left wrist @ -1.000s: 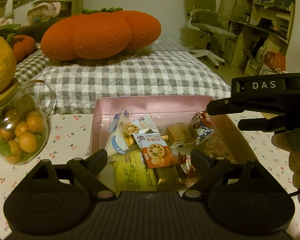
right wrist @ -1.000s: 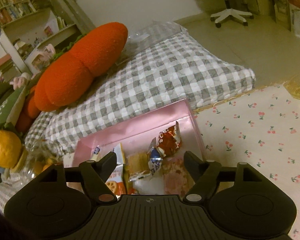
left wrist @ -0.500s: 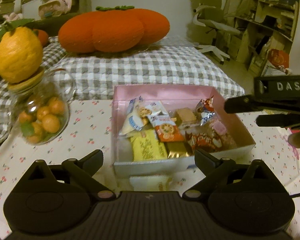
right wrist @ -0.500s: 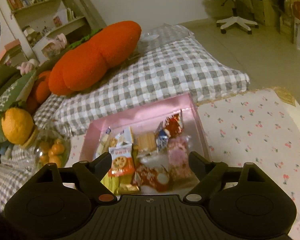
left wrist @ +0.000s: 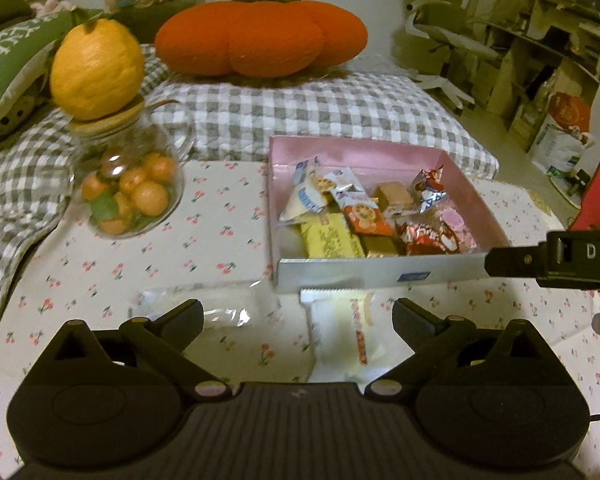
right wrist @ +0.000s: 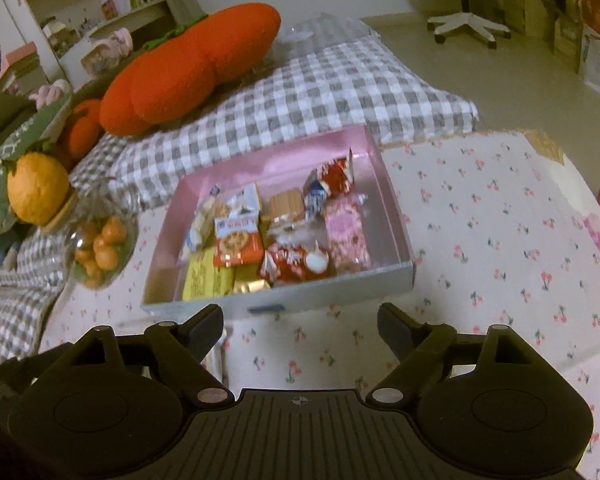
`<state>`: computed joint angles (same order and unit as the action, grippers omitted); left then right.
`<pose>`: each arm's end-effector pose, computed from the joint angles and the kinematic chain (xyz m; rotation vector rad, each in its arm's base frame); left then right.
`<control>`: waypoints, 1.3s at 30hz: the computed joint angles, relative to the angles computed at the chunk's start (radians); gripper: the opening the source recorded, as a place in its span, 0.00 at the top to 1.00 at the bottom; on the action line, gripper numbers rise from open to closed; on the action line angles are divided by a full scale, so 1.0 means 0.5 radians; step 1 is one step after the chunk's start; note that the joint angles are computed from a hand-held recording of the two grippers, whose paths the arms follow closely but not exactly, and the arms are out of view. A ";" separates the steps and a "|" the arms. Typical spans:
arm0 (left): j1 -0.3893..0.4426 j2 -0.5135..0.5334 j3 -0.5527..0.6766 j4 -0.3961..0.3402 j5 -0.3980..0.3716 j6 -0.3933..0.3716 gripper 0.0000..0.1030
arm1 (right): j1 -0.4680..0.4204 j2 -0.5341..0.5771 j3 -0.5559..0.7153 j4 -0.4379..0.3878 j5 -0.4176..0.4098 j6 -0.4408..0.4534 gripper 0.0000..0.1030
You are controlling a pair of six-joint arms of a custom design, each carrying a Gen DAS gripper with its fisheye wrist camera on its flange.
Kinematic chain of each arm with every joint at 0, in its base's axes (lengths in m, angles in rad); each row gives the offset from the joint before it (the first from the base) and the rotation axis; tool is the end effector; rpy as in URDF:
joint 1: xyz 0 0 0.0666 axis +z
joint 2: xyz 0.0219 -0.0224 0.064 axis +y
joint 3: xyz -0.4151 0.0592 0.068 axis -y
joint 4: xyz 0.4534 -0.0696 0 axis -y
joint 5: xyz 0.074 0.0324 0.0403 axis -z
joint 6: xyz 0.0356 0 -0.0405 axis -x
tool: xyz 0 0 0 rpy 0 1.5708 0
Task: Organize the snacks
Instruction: 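Withdraw both tools from the box toward the remaining snacks, then grasp the clear bread bag with the left gripper while the right grasps the white wafer packet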
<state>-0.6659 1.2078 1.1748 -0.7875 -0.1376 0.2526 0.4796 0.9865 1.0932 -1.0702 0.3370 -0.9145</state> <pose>0.3689 -0.2841 0.4478 0.4283 2.3598 -0.2704 0.3265 0.1561 0.4742 0.6593 2.3757 0.1741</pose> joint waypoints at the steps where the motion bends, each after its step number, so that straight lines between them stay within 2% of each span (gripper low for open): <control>1: 0.008 -0.011 -0.010 -0.005 0.007 0.005 0.02 | 0.010 -0.008 -0.011 0.001 -0.001 -0.006 0.16; 4: 0.033 -0.046 -0.051 -0.004 0.030 0.017 0.02 | 0.045 -0.025 -0.039 -0.018 -0.001 -0.020 0.14; 10: 0.098 -0.109 -0.097 -0.050 0.043 -0.061 0.02 | 0.107 -0.046 -0.074 -0.043 0.012 0.005 0.13; 20: 0.267 -0.144 -0.179 0.018 0.006 -0.106 0.01 | 0.159 -0.013 -0.111 -0.035 0.021 0.077 0.12; 25: 0.310 -0.110 -0.234 0.173 -0.041 -0.297 0.02 | 0.200 0.048 -0.098 0.010 0.001 0.116 0.12; 31: 0.351 -0.058 -0.269 0.380 0.093 -0.480 0.02 | 0.276 0.155 -0.072 0.101 -0.025 0.205 0.12; 36: 0.327 -0.007 -0.266 0.489 0.148 -0.666 0.04 | 0.305 0.230 -0.058 0.205 -0.068 0.299 0.12; 39: 0.310 0.060 -0.227 0.496 0.159 -0.787 0.07 | 0.314 0.268 -0.054 0.267 -0.067 0.355 0.12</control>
<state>-0.5110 1.2380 1.0615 -0.5393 -0.0583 -0.1410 0.6366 1.1204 1.0660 -0.9368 0.3037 -0.7370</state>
